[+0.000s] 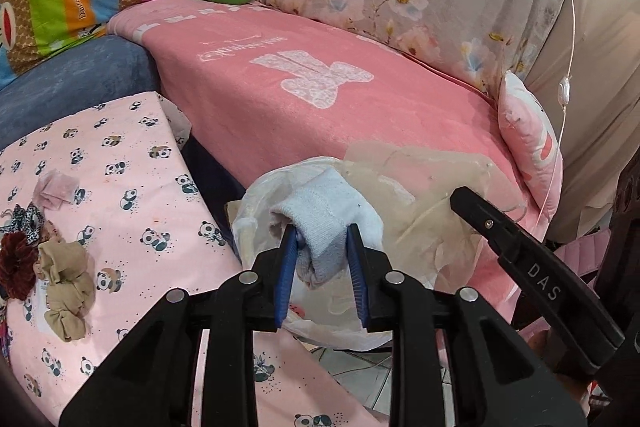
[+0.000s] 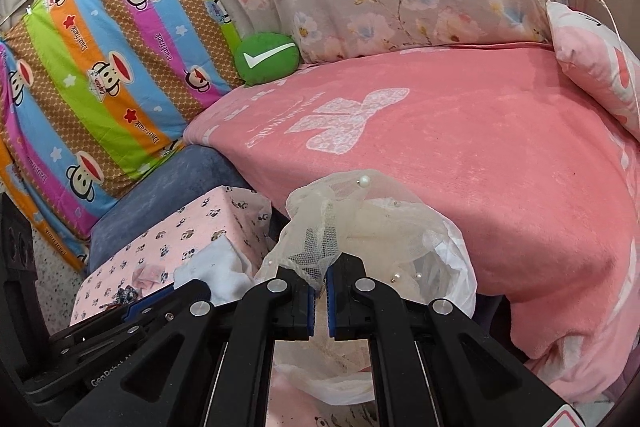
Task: Collect trash
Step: 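Carry the mesh bag into the bin with the right gripper while the left carries a sock, then grasp the beige knotted cloth with the right gripper while the left grasps the striped ribbon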
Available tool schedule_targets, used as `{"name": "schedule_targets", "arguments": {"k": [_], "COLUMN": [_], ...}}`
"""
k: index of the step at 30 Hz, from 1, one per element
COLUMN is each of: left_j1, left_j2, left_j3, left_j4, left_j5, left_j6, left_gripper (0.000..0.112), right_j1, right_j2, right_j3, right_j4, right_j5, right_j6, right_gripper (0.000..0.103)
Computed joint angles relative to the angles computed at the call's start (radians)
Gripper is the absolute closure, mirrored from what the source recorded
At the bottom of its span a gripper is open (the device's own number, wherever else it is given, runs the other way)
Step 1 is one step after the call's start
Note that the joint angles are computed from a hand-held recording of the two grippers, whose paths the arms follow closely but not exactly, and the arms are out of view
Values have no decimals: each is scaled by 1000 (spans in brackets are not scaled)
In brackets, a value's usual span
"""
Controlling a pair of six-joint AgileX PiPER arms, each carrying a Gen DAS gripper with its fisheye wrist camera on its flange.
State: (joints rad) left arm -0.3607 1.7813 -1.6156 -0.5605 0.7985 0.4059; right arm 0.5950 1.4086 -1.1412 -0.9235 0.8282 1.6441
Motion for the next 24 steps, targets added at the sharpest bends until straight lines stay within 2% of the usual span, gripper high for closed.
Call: {"name": "schedule_targets", "arguments": {"k": [3, 4, 5, 6, 10, 19, 24], "left_j1": [-15, -15, -17, -19, -26, 6, 52], "left_j2": [28, 36, 38, 31, 11, -44, -94], "left_j3": [-25, -32, -31, -16, 18, 80, 136], "left_j4": [-2, -5, -1, 5, 56, 126, 116], "left_j5": [12, 17, 12, -12, -55, -88, -100], "left_j6": [-3, -10, -20, -31, -50, -96, -83], "left_gripper": [83, 80, 65, 56, 55, 55, 55], "right_j1": [-20, -29, -34, -29, -14, 44, 96], "right_j2": [-5, -3, 0, 7, 25, 54, 82], "right_j3": [19, 23, 22, 19, 13, -38, -93], "right_j4": [10, 19, 22, 18, 11, 13, 25], "right_j5": [-19, -30, -33, -22, -6, 34, 67], "right_j6": [-2, -13, -19, -17, -14, -25, -54], "right_gripper": [98, 93, 90, 88, 75, 59, 55]}}
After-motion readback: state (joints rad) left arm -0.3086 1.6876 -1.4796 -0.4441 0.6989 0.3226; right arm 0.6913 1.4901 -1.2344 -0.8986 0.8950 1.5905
